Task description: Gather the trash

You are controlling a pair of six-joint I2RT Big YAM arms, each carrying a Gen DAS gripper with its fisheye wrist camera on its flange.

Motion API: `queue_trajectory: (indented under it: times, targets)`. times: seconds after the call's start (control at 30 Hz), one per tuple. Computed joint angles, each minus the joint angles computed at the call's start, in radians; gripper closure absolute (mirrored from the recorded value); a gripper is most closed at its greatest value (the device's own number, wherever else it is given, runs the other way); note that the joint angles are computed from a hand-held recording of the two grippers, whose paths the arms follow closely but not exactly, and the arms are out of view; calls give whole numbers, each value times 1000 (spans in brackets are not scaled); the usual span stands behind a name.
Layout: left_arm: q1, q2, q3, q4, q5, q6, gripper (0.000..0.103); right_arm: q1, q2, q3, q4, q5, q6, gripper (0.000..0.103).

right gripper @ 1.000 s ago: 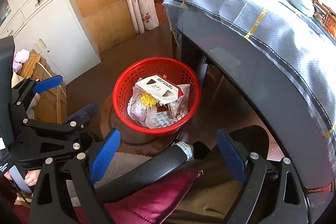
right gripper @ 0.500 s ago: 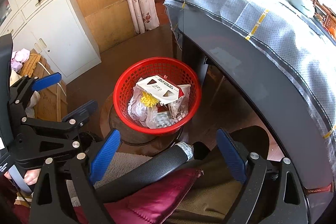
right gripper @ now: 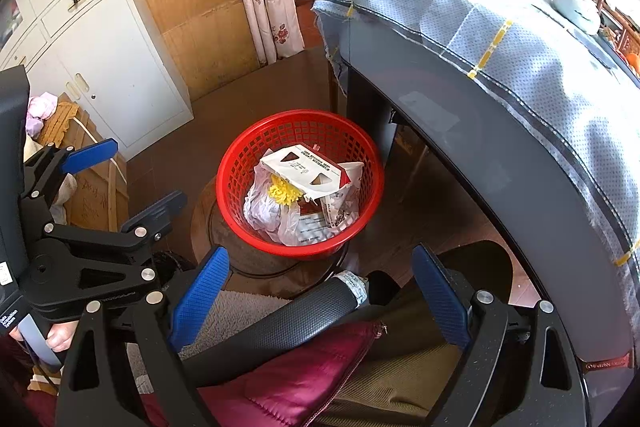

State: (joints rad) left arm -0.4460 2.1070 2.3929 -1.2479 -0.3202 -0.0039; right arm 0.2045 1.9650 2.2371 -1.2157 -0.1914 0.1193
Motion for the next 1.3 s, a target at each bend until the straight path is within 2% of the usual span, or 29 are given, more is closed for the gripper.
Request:
queue_trajectory:
  times: [1.3]
  targets:
    - [3,0,-11,3,4,-3,9,0,1,3,-2,-1,1,12]
